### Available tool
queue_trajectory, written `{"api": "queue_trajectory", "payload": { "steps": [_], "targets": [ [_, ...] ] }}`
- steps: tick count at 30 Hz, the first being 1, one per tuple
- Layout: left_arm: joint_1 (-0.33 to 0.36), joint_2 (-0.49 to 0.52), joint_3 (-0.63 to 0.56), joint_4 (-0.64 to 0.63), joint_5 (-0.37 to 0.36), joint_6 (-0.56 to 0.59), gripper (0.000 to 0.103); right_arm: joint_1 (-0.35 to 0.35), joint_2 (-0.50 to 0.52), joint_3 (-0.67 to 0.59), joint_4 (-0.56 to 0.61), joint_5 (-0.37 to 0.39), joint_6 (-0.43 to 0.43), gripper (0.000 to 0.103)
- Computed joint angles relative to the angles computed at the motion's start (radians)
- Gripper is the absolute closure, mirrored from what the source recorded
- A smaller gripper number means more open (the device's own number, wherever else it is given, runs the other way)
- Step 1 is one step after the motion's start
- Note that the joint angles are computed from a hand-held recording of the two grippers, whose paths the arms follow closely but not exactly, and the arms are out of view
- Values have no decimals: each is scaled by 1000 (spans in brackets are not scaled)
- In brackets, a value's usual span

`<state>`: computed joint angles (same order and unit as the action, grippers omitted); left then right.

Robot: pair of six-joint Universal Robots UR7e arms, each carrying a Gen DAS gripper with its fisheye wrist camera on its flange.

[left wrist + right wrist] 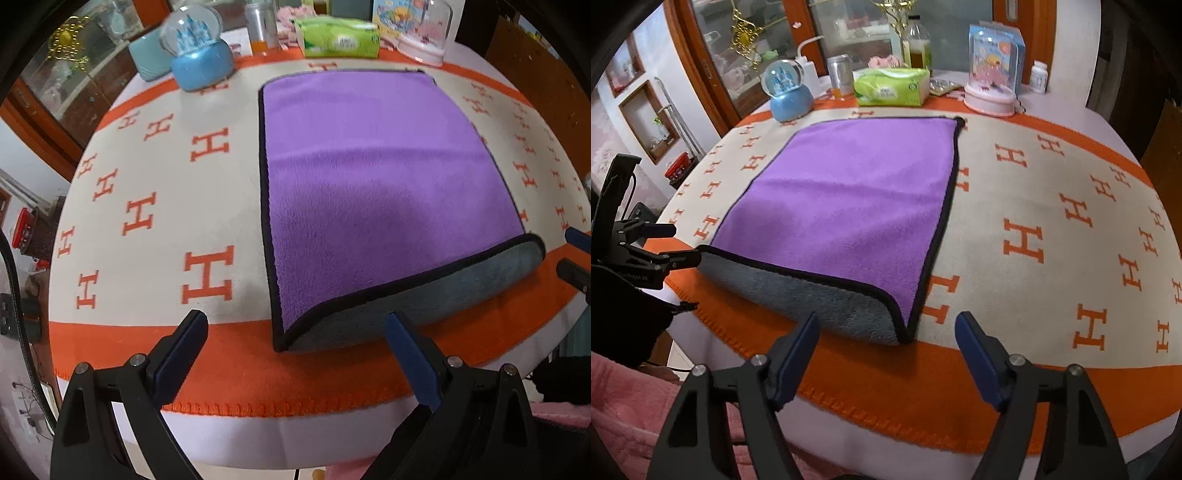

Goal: Fold towel

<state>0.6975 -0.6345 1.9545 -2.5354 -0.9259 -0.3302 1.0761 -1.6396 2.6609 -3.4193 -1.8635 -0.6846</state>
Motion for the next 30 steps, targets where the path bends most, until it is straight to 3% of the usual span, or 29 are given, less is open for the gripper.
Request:
{"api": "queue_trajectory", "payload": {
  "steps": [4,16,18,25,30],
  "targets": [
    [20,21,-28,24,-23,15,8,0,40,-16,1,-22,13,36],
    [50,55,-73,81,-82,18,35,6,103,-43,11,-43,15,61],
    [54,57,-78,88,-93,11,45,7,109,-45,8,-46,9,66],
    [55,53,-78,95,-105,2,62,14,119,-41,-24,-72,1,86],
    [57,46,-69,91,-119,-15,86,18,129,-34,-55,-100,-6,96]
  ]
}}
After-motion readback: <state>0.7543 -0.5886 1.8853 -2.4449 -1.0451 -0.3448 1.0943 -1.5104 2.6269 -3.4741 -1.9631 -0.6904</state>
